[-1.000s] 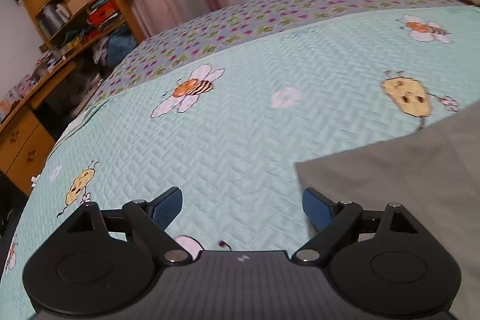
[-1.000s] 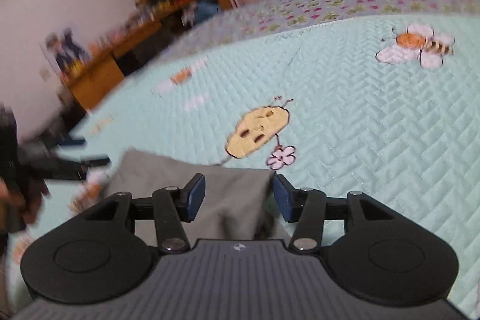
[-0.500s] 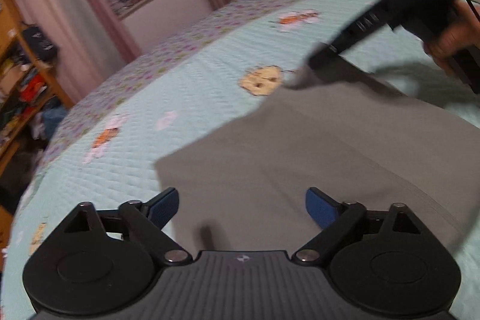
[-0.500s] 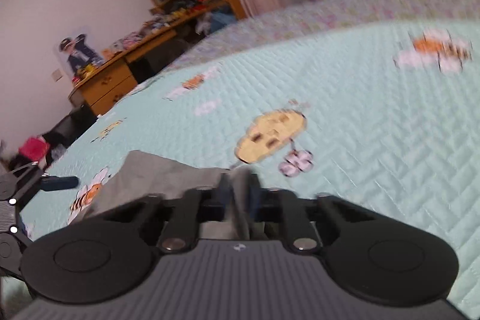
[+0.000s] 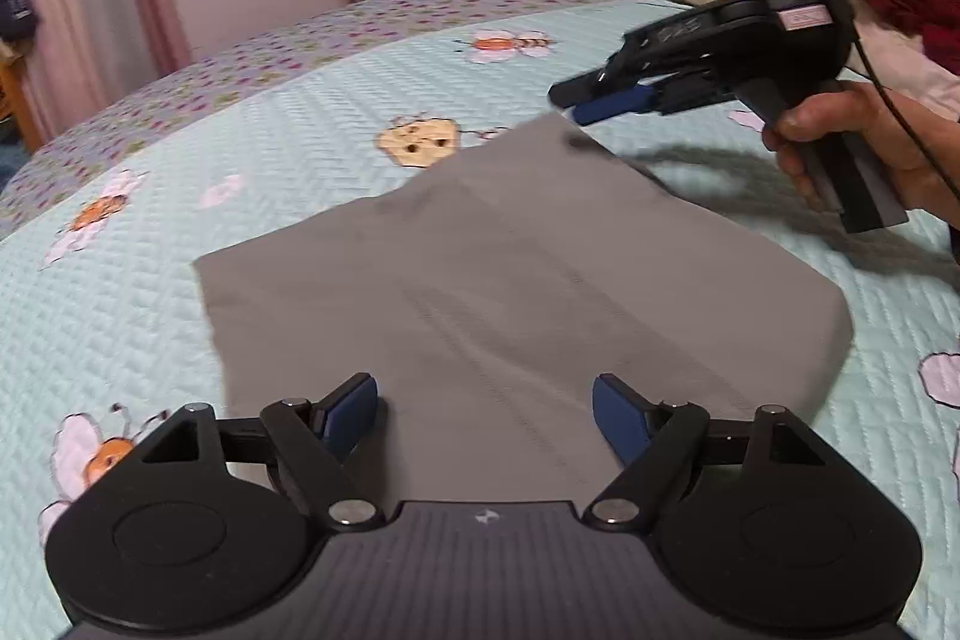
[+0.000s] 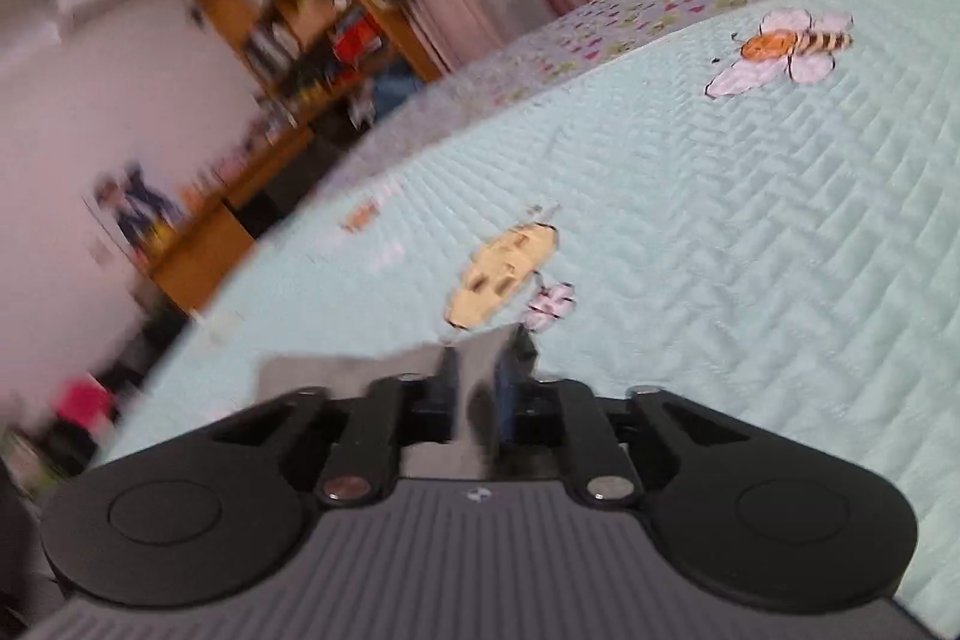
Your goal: Fold clothes
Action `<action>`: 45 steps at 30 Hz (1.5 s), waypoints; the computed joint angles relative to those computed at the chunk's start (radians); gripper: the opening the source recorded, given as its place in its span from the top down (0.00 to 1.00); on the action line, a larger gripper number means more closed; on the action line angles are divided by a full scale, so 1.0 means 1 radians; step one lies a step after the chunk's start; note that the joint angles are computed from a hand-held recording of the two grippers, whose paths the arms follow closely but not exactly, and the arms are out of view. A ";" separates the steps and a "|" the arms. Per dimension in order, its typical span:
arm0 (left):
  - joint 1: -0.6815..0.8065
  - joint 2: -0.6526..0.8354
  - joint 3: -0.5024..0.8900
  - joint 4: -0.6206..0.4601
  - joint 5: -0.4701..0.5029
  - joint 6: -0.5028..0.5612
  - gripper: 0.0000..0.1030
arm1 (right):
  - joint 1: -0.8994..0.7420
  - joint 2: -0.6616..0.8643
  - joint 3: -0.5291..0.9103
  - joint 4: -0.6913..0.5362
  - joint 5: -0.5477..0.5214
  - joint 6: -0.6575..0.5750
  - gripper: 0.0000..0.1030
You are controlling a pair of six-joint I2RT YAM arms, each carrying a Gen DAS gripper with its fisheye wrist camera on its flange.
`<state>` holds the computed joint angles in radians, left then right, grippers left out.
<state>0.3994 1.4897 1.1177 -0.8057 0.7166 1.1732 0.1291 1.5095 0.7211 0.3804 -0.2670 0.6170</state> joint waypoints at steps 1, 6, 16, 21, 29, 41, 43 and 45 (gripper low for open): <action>0.004 -0.002 -0.002 0.010 -0.002 -0.012 0.19 | -0.007 0.018 0.009 0.015 -0.004 0.003 0.41; 0.009 0.010 0.019 0.037 -0.016 -0.078 0.12 | -0.049 0.167 0.123 0.012 -0.124 -0.018 0.47; 0.050 0.085 0.109 -0.119 0.021 0.001 0.09 | 0.018 0.016 0.050 0.024 -0.093 0.001 0.93; 0.050 0.097 0.121 -0.196 0.015 0.104 0.08 | -0.023 0.054 0.092 -0.126 -0.038 0.017 0.93; 0.099 0.073 0.137 -0.274 0.040 0.134 0.08 | -0.009 -0.073 -0.054 -0.006 0.118 0.072 0.60; 0.028 0.104 0.128 -0.118 -0.097 -0.225 0.13 | 0.159 -0.178 -0.206 -0.023 -0.023 0.227 0.72; 0.044 0.090 0.165 -0.191 -0.071 -0.222 0.16 | 0.160 -0.249 -0.216 -0.070 -0.001 0.236 0.69; 0.083 0.089 0.212 -0.289 0.007 -0.199 0.16 | 0.175 -0.345 -0.251 -0.057 -0.007 0.243 0.69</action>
